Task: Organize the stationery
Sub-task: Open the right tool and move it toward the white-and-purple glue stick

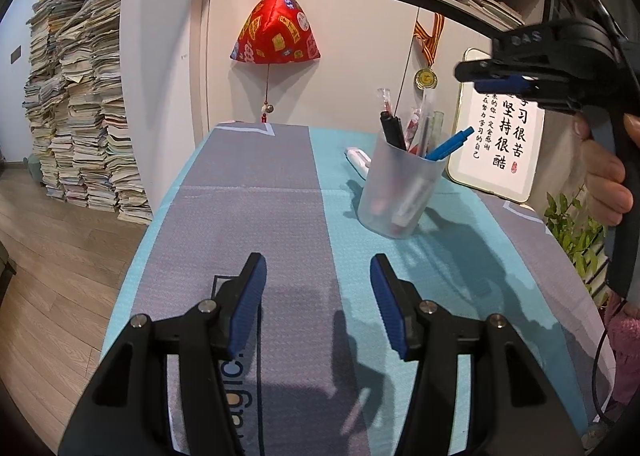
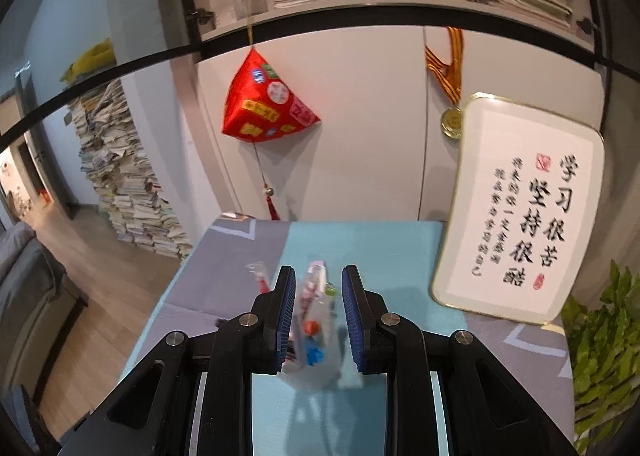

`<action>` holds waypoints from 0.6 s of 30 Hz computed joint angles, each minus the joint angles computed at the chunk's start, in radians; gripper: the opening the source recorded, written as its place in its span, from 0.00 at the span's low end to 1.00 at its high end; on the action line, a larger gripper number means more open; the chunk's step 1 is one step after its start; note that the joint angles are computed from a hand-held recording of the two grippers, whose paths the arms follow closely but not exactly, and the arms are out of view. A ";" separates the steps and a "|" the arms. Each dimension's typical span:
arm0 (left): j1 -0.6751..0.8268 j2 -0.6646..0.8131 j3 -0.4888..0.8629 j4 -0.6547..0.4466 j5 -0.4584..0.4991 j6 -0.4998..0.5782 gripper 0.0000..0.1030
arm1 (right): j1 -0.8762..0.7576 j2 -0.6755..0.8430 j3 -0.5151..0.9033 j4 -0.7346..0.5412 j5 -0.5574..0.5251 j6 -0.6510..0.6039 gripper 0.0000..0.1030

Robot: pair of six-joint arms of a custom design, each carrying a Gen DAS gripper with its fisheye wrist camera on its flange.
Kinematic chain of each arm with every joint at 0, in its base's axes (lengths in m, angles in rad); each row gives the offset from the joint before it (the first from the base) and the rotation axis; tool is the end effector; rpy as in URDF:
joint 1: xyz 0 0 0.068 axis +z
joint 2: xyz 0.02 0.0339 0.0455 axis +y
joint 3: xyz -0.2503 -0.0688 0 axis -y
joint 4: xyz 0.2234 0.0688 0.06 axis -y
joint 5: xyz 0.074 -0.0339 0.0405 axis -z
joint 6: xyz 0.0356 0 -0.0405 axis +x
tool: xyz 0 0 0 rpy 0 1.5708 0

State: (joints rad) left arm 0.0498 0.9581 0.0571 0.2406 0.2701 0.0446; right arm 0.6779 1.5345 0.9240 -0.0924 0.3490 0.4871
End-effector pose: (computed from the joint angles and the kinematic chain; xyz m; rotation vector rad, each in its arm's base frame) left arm 0.1476 -0.0022 0.1139 0.1412 2.2100 -0.2489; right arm 0.2494 0.1852 0.2153 -0.0310 2.2341 0.2399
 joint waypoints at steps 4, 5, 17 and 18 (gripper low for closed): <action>-0.036 0.004 0.001 0.003 -0.032 -0.009 0.53 | -0.063 -0.038 -0.060 0.004 -0.022 0.019 0.25; -0.041 0.006 0.003 0.001 -0.036 -0.011 0.53 | -0.077 -0.041 -0.067 0.001 -0.029 0.021 0.25; -0.075 0.110 0.075 0.020 -0.114 -0.050 0.54 | -0.272 0.073 -0.112 0.052 -0.301 -0.019 0.25; -0.073 0.124 0.085 0.024 -0.118 -0.053 0.54 | -0.278 0.084 -0.114 0.060 -0.315 -0.021 0.25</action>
